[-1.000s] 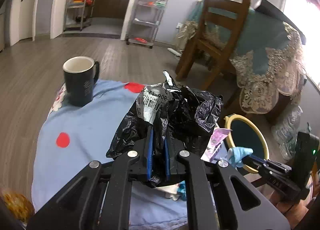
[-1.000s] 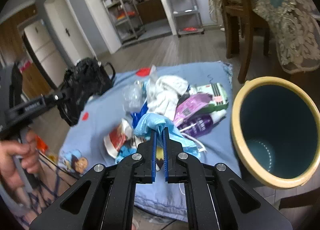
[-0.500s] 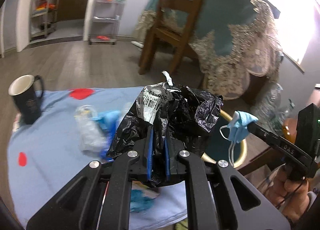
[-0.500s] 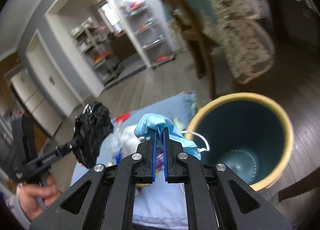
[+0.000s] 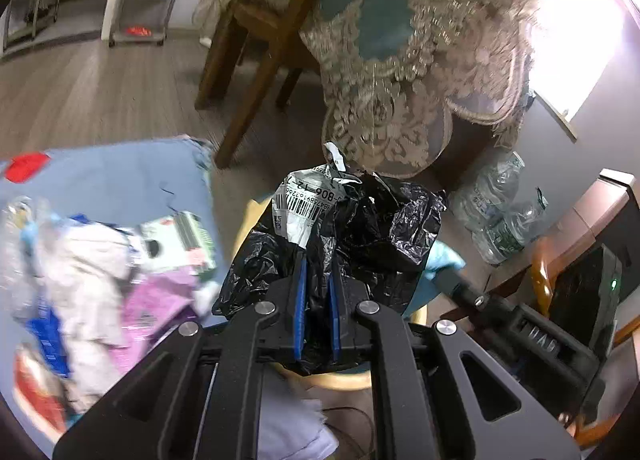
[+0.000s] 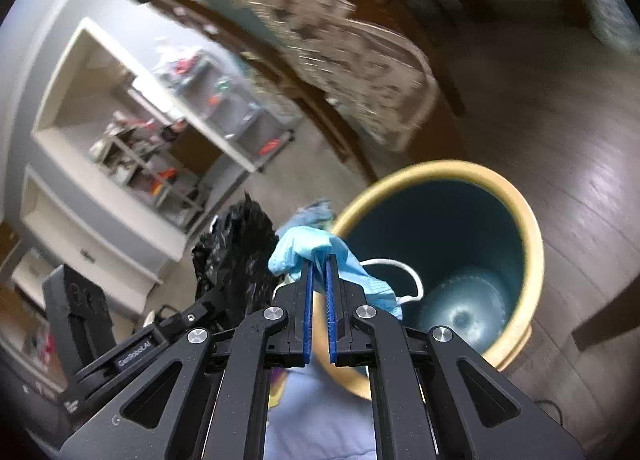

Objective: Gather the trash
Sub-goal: 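Carry the black bag and blue mask over the bin and open both grippers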

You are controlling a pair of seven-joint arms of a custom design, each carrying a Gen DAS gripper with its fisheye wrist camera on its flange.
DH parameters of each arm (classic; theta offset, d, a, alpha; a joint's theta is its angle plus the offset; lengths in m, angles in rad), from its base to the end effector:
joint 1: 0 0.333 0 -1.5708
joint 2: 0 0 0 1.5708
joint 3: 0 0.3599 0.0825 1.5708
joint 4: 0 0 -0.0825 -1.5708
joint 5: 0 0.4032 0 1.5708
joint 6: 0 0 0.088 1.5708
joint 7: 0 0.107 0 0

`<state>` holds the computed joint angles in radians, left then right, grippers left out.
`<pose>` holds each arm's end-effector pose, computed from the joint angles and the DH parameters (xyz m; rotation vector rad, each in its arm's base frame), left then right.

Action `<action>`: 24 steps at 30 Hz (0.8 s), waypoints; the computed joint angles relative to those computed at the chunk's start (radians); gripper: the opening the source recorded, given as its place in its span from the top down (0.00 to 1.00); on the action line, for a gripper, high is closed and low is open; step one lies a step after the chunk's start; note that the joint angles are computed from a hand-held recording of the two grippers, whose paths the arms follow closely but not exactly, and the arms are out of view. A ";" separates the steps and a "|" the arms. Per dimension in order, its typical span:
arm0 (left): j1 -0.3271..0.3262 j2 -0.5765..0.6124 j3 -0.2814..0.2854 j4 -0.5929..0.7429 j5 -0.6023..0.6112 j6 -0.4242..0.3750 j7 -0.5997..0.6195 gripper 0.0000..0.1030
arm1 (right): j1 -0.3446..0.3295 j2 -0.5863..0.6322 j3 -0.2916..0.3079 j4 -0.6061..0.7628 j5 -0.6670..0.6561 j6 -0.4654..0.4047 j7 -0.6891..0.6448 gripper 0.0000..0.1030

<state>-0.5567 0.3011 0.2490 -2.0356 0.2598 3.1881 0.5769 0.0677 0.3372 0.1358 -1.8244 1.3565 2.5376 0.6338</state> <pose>0.6255 -0.2388 0.4295 -2.1802 1.4817 -1.1451 0.6832 0.1202 0.4158 -1.5621 1.4554 0.1512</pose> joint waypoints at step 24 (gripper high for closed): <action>0.050 0.024 -0.066 0.003 -0.134 -0.005 0.129 0.48 | -0.013 0.030 0.058 -0.023 -0.222 0.203 0.175 0.51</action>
